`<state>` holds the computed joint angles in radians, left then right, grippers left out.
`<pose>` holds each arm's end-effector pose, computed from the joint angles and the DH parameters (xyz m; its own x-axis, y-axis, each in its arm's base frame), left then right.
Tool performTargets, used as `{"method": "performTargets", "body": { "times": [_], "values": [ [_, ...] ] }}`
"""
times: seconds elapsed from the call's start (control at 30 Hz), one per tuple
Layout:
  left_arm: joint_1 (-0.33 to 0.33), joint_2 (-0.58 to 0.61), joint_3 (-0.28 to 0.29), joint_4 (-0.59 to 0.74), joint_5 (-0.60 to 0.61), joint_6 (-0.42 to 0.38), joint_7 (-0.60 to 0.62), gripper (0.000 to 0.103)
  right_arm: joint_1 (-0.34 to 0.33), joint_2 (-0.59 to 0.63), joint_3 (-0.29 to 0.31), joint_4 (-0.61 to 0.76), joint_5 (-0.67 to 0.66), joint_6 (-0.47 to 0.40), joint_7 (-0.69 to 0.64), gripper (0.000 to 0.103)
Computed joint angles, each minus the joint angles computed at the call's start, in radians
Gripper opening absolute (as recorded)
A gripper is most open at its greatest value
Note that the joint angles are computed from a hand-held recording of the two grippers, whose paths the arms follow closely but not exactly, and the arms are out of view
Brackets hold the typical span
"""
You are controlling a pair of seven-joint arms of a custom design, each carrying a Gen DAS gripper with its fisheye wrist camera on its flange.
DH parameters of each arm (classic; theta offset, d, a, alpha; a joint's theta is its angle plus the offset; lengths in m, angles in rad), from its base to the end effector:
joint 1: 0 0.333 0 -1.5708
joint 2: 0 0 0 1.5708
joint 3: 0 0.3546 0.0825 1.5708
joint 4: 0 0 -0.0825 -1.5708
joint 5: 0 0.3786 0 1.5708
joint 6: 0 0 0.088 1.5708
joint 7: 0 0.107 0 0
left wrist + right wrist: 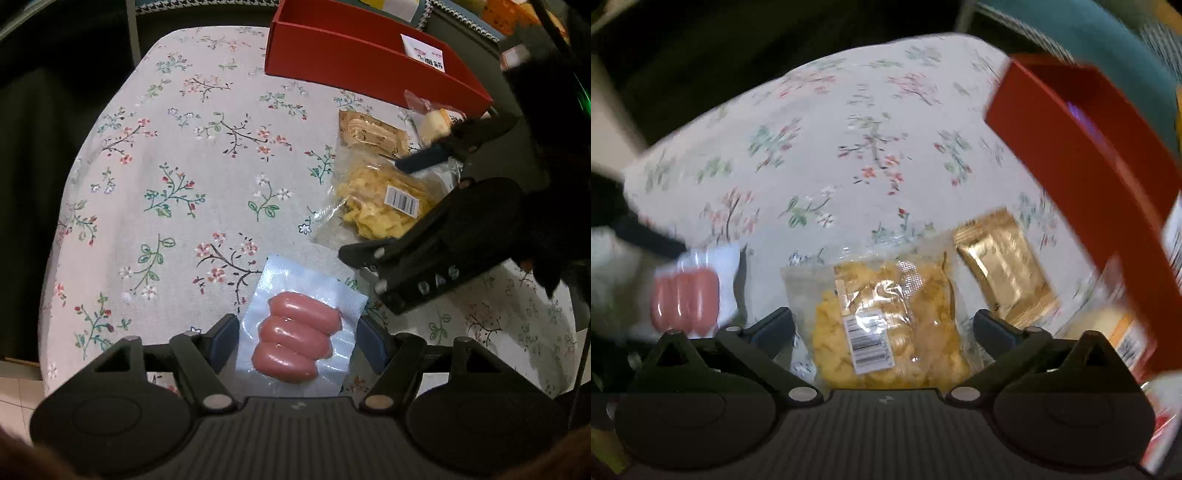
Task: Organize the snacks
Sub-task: 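Hold the sausage pack with the left gripper while the right gripper grasps the cracker bag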
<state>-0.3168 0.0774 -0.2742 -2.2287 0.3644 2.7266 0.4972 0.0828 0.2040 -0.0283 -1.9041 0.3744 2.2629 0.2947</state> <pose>0.4655 -0.3255 0.4257 0.1368 -0.9679 0.2107 -0.8945 -0.2121 -0.3935 0.6230 0.0446 0.4500 0.8953 -0.4449 0.0228 -0.4134 -0.8488 -0.3297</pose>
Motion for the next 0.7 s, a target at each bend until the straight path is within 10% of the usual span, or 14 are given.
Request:
{"method": "performTargets", "body": {
  "times": [0.4, 0.7],
  "values": [
    [-0.014, 0.045, -0.009, 0.064, 0.043, -0.074, 0.063, 0.091, -0.041, -0.133, -0.028, -0.137, 0.014, 0.046, 0.077, 0.077],
    [-0.071, 0.073, -0.005, 0.147, 0.177, -0.246, -0.041, 0.076, -0.104, -0.256, -0.067, -0.199, 0.149, 0.066, 0.056, 0.077]
  ]
}}
